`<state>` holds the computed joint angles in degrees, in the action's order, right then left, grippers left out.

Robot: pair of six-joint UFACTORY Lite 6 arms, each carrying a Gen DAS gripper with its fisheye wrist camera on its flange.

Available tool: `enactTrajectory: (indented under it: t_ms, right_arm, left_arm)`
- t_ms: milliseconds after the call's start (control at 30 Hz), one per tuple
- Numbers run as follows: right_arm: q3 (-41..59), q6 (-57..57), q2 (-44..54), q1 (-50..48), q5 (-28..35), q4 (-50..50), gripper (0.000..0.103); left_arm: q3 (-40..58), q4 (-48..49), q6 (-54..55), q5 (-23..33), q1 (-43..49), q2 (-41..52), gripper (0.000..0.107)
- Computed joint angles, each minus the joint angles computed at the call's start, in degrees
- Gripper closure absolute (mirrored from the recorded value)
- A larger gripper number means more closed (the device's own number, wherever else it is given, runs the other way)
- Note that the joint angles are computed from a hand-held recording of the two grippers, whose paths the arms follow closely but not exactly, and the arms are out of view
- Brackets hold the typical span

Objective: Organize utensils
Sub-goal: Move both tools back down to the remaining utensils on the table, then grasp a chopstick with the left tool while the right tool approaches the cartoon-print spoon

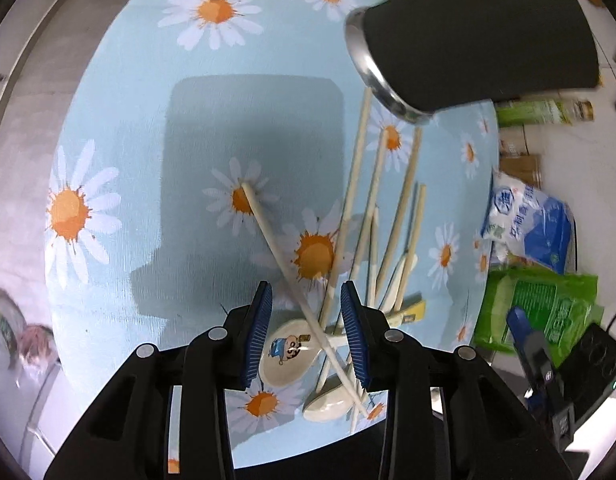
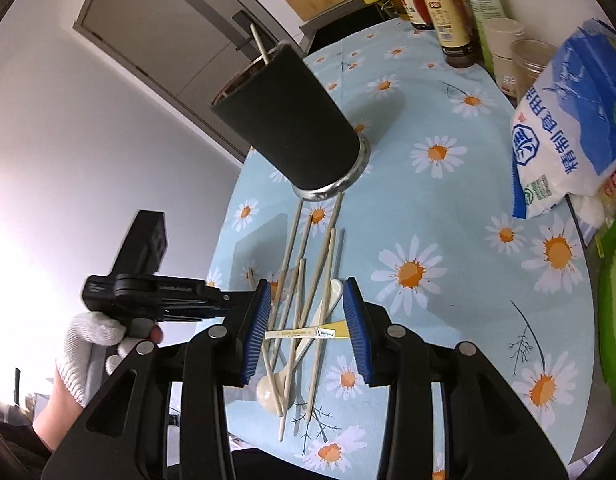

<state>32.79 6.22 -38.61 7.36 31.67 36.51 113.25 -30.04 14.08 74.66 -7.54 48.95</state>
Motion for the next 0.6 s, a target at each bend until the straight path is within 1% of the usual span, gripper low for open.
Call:
enactTrajectory:
  t_ms: [133,300,367,400,567,600]
  right_arm:
    - [-1.59,-7.72,-3.25,-6.35,4.38,6.68,0.065]
    - [-3.02,-20.0,-6.04,-17.54,13.37,15.51,0.065]
    - [-3.46,-25.08,-5.48,-23.21,18.13,19.05,0.065]
    - [-3.58,-26.88,-5.41,-25.43,20.17,20.28,0.065]
    - [-4.84,-36.37,-3.86,-34.98,28.14,25.39,0.065]
    - [-5.09,-38.02,-3.0,-36.38,29.42,26.13,0.065]
  left_arm:
    - [4.24,3.18,-5.6,1.69,-1.29,2.21,0.085]
    - [7.22,6.59,-12.01,2.92,-3.65,3.32,0.086]
    - [8.44,8.14,-13.85,3.41,-4.84,3.59,0.087]
    - [8.56,10.07,-14.88,2.89,-6.07,3.33,0.087]
    - [4.21,14.9,-19.48,-0.92,-8.99,0.17,0.099]
    - [3.31,15.01,-20.1,-1.55,-9.27,-0.39,0.099]
